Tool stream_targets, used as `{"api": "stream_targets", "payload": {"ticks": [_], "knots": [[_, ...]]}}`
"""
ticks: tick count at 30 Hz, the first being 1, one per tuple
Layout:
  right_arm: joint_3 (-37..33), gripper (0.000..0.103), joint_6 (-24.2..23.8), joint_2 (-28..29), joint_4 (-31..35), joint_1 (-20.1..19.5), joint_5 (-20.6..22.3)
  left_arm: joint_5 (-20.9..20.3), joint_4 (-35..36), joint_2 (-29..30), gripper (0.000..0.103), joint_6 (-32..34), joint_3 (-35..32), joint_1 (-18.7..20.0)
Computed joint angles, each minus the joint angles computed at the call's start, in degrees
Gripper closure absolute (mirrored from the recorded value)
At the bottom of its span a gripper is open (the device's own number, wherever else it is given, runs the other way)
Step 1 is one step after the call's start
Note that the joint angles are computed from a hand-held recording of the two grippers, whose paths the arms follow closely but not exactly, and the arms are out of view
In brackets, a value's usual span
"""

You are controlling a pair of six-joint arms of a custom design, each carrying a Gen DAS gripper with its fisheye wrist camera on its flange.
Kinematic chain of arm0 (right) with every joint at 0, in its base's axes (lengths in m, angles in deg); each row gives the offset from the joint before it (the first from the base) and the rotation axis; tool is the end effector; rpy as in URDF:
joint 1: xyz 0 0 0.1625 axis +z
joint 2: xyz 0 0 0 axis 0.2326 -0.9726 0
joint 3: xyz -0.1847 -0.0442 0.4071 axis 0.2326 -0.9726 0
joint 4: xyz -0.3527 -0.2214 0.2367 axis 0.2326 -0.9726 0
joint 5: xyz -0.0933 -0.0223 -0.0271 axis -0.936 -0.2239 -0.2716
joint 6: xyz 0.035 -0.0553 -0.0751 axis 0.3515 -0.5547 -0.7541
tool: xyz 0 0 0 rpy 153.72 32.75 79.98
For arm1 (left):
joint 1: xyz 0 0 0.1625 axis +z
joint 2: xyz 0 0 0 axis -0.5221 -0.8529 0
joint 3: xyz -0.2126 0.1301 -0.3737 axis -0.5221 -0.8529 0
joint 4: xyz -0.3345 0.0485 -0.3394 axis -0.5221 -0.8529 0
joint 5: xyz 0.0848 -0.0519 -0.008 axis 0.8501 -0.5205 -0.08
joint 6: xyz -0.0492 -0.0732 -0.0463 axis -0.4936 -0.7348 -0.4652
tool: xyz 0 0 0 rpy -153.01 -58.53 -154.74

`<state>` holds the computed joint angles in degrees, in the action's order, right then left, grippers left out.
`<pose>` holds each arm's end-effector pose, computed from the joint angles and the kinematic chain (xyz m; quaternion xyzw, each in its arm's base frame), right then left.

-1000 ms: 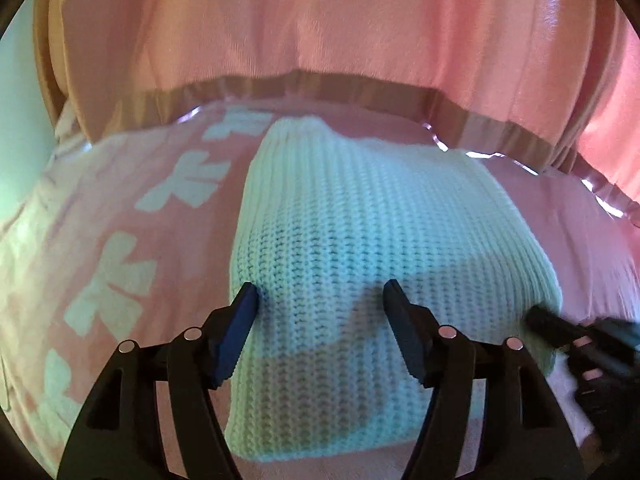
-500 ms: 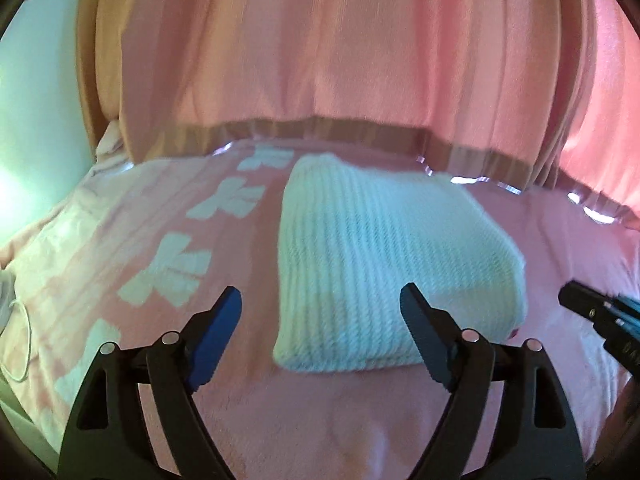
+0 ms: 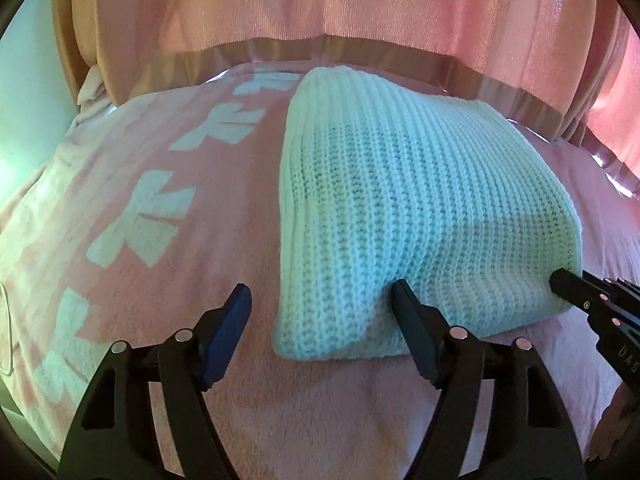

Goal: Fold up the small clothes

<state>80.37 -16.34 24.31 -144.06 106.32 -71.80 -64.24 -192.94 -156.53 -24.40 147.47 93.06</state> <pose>0.3633 -0.4769 -0.0226 0.2338 -0.9098 0.2492 0.2353 -0.0007 -0.4499 0.3100 0.0847 0.8708 -0.3185 0.3648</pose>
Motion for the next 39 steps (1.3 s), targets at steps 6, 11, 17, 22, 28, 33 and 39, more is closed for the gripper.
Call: {"api": "stream_targets", "payload": {"ticks": [6,11,17,22,28,33,39], "knots": [[0.09,0.073,1.52,-0.35,-0.23,-0.21,-0.44,-0.64,0.47,-0.13,0.032,-0.19,-0.39,0.56],[-0.17,0.054,1.98,0.03,-0.49,-0.26,-1.5,-0.87,0.45,0.06,0.032,-0.19,-0.52,0.63],[0.32,0.084,5.79,-2.26,4.23,-2.81,8.45,-3.61,-0.7,-0.25,0.072,3.66,-1.29,0.92],[-0.74,0.077,2.17,-0.18,5.15,-1.03,4.06,-3.61,0.32,0.53,0.067,2.19,-2.42,3.1],[3.94,0.05,-0.32,-1.43,-6.13,3.28,-5.1,1.95,-2.48,-4.07,0.031,2.88,3.22,-3.51],[7.06,0.032,-3.44,1.78,-21.04,5.97,-17.62,7.33,-14.49,-6.33,0.005,6.15,9.69,-10.29],[7.68,0.026,-1.92,2.17,-23.88,5.36,-20.19,10.36,-8.99,-6.16,0.005,-0.95,11.36,-11.6]]}}
